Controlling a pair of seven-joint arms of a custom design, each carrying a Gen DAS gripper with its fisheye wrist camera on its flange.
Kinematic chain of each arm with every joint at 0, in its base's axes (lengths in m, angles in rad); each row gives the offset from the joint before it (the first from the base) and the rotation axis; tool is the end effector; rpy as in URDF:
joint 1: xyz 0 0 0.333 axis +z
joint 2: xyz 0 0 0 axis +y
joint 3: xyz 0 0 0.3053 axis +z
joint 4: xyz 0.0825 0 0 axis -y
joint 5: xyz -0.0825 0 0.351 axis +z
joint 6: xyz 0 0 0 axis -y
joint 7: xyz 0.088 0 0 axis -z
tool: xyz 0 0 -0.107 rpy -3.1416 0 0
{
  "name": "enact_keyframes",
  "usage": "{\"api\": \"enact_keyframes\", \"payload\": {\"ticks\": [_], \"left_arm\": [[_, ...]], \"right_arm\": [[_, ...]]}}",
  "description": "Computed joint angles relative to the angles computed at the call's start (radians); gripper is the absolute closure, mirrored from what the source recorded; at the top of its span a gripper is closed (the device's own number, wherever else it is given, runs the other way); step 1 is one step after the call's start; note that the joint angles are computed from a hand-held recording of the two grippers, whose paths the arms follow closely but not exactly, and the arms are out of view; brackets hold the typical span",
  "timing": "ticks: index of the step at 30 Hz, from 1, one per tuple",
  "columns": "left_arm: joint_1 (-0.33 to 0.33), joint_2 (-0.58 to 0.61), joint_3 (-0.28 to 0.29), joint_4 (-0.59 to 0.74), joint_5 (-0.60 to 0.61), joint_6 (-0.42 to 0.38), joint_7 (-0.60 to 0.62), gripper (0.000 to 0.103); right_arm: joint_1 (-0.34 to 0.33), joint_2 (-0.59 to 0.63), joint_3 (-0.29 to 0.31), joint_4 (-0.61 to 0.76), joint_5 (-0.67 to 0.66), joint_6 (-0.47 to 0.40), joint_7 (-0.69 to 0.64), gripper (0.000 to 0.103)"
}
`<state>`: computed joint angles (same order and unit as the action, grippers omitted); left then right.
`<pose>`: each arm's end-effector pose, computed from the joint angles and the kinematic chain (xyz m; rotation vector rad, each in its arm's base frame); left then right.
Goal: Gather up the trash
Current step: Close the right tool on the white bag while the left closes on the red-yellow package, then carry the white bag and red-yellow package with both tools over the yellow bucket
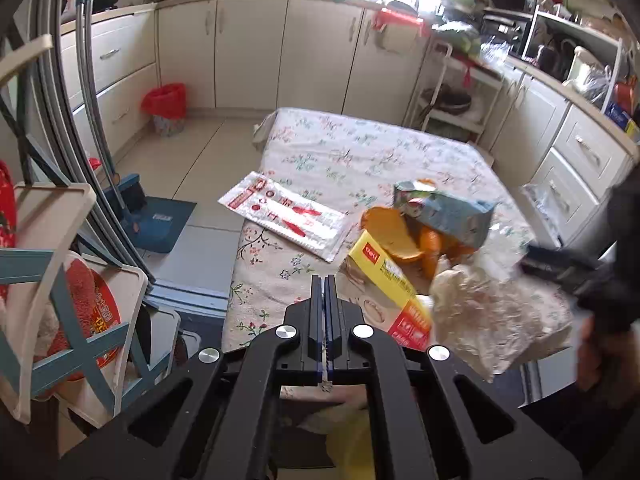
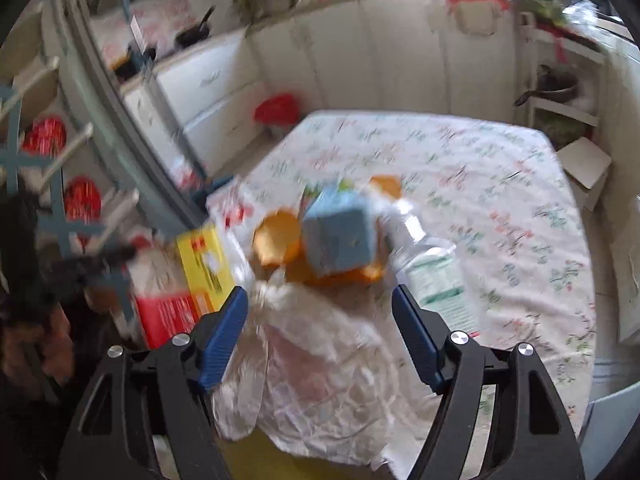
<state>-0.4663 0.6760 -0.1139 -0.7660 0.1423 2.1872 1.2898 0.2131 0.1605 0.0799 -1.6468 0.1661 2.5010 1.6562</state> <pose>0.6334 -0.3621 0.6290 -1.5915 2.1204 -0.9339 0.6015 0.1762 0.5933 -1.8295 1.6477 -0.3363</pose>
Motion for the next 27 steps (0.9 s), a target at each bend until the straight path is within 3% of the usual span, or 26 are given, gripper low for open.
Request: {"api": "enact_keyframes", "payload": {"ticks": [4, 6, 7, 14, 16, 23, 27], "left_arm": [[0.005, -0.077, -0.001, -0.113, 0.013, 0.045, -0.001, 0.102], [0.009, -0.102, -0.001, -0.151, 0.02, 0.058, -0.009, 0.102], [0.013, -0.116, -0.002, -0.17, 0.02, 0.066, -0.015, 0.102], [0.036, -0.207, -0.014, -0.291, 0.032, 0.131, -0.027, 0.102], [0.041, -0.23, -0.018, -0.317, 0.035, 0.148, -0.029, 0.102], [0.046, -0.285, -0.04, -0.361, 0.03, 0.174, -0.022, 0.102], [0.047, -0.329, -0.057, -0.406, 0.019, 0.188, -0.008, 0.102]], "right_arm": [[0.037, 0.09, -0.001, 0.099, -0.134, -0.099, 0.002, 0.031], [0.044, 0.101, 0.007, 0.103, -0.16, -0.098, -0.026, 0.055], [0.029, 0.104, 0.023, 0.108, -0.106, -0.111, -0.057, 0.085], [0.014, -0.004, 0.025, -0.032, -0.013, 0.024, -0.084, 0.09], [0.004, -0.038, 0.032, -0.074, 0.082, 0.076, -0.128, 0.09], [-0.01, -0.139, 0.024, -0.174, 0.601, 0.173, -0.385, 0.089], [0.034, -0.219, -0.003, -0.257, 0.738, 0.2, -0.454, 0.089]]}}
